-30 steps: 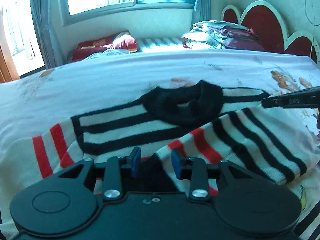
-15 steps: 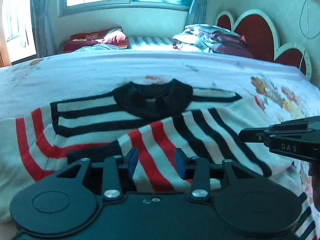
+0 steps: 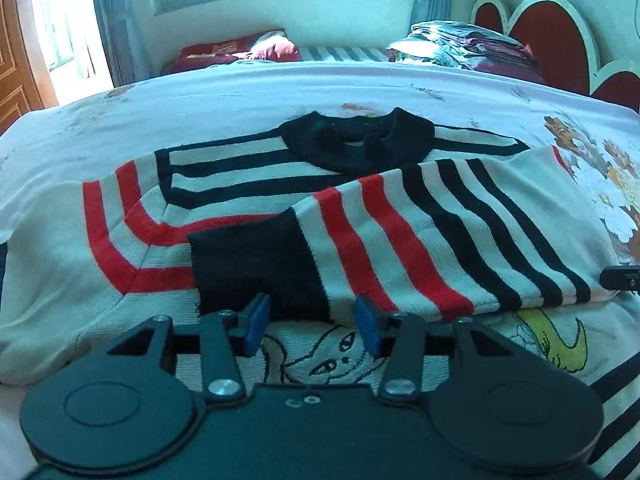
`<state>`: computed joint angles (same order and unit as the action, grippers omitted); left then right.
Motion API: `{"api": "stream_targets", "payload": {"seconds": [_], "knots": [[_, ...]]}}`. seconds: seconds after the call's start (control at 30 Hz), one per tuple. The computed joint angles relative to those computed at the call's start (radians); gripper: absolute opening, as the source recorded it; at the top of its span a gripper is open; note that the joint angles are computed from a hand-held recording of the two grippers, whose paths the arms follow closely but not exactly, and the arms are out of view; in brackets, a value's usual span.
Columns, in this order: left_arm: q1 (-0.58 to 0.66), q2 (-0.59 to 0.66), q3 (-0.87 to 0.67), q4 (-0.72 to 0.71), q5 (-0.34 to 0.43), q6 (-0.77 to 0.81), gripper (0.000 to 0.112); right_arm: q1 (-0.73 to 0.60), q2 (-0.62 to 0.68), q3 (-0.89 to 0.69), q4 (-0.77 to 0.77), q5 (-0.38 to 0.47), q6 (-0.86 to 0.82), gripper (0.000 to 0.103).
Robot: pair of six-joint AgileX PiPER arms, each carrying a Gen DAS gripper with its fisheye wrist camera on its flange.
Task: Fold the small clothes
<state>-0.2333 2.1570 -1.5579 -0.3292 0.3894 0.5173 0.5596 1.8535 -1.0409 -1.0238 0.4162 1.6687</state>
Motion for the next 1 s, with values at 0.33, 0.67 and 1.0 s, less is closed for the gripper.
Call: {"api": "stream_targets", "payload": {"seconds": [0.33,0.67,1.0], "knots": [[-0.035,-0.246,0.307,0.492,-0.214,-0.513,0.101,0.054,-0.108,0.051,-0.205,0.047,0.16,0.017],[0.33,-0.236,0.272,-0.38,-0.095,0.243,0.046,0.122,-0.122,0.052,-0.268,0.131,0.295,0.027],[0.749,0.221,-0.439,-0.401,0.311,-0.097,0.059,0.202,0.05,-0.242,-0.009,0.329,0.199,0.023]]}}
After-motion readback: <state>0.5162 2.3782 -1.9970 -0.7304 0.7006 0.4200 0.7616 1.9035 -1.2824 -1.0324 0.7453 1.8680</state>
